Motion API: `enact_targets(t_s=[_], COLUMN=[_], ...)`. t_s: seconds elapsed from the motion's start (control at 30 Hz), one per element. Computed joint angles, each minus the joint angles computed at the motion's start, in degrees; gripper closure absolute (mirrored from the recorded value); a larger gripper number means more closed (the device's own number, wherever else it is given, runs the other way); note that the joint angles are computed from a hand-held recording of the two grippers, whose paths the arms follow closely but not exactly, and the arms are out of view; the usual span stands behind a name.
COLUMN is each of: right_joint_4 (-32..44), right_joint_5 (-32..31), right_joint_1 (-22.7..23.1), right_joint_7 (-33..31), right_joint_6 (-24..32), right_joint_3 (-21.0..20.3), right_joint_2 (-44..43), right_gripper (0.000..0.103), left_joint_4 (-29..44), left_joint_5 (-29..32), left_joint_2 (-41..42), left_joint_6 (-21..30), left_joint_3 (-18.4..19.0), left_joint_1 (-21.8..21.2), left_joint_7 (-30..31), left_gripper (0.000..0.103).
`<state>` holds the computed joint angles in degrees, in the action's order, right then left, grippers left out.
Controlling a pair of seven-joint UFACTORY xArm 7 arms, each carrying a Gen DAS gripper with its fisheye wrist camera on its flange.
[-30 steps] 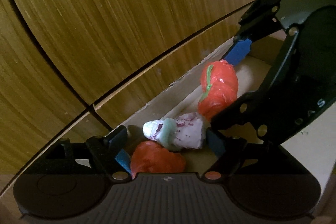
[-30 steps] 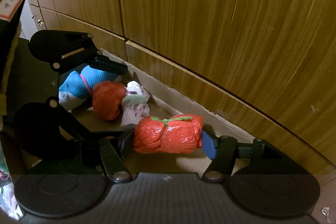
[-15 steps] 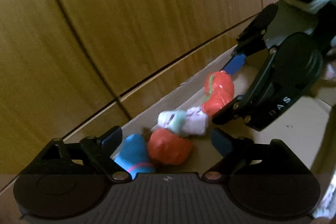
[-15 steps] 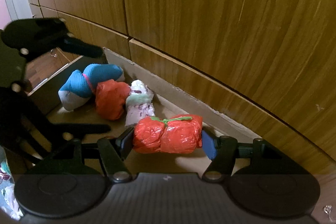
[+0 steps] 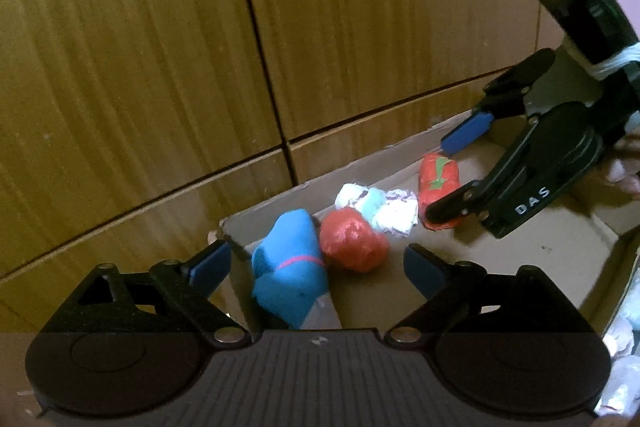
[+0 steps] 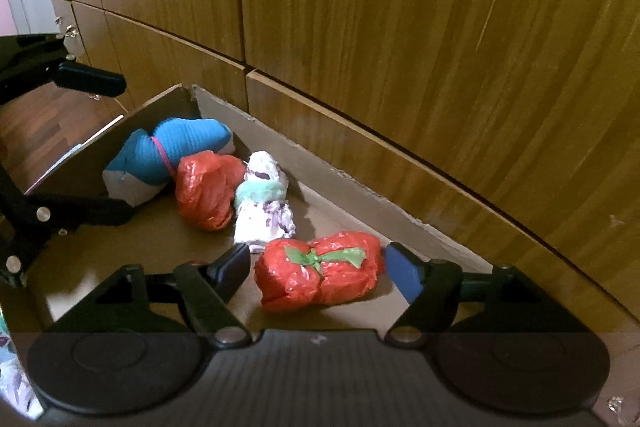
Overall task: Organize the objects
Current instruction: 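Open both grippers to release the white sock and red bundle in the box, then withdraw both grippers from the box back over the sock pile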
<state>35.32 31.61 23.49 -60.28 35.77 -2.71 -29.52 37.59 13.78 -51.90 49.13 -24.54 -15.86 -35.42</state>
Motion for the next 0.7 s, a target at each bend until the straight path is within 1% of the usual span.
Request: enact_targets(t_s=[0.07, 0.13, 0.3, 0.4, 0.5, 0.6, 0.63, 0.67, 0.7], right_joint_4=[-0.1, -0.4, -2.0, -2.9, -4.2, -5.0, -3.6, -3.6, -3.9], right_joint_5=[-0.2, -1.2, -2.9, -4.6, -6.5, -8.2, -8.9, -8.9, -8.9], right_joint_1=[-0.3, -1.1, -2.2, -3.5, -5.6, -8.2, -8.9, -10.2, -10.9], right_joint_7=[0.6, 1.7, 3.9, 5.2, 6.6, 7.9, 8.2, 9.1, 9.4], right_joint_6=[0.8, 2.6, 7.6, 12.8, 18.8, 24.7, 26.9, 29.5, 30.9], right_joint_3=[0.0, 0.0, -1.6, -3.4, -5.6, -7.9, -9.6, -10.9, -12.0], right_joint_2=[-1.3, -4.2, -14.3, -21.9, -30.2, -37.4, -37.9, -40.6, -42.1], right_gripper=[0.031, 0.031, 0.028, 0.027, 0.024, 0.024, 0.024, 0.024, 0.023], left_joint_4=[0.2, 0.4, 2.3, 4.6, 5.7, 7.0, 7.5, 8.0, 8.3], left_joint_5=[-0.8, -1.0, -1.9, -2.6, -3.7, -5.3, -6.1, -7.0, -8.1], left_joint_2=[-1.1, -1.6, -4.5, -7.1, -10.7, -13.0, -13.7, -14.4, -15.1], left_joint_6=[1.4, 2.0, 5.8, 10.6, 13.6, 17.3, 18.7, 20.1, 21.2], left_joint_3=[0.1, -0.5, -1.9, -3.4, -5.2, -8.0, -9.2, -10.5, -11.7], left_joint_1=[-0.5, -0.3, -0.8, -1.3, -2.0, -2.5, -2.7, -2.9, -3.3], left_joint_7=[-0.7, -1.6, -3.7, -4.5, -6.0, -7.5, -8.4, -9.5, -10.7], left_gripper=[0.007, 0.007, 0.006, 0.005, 0.002, 0.002, 0.002, 0.002, 0.002])
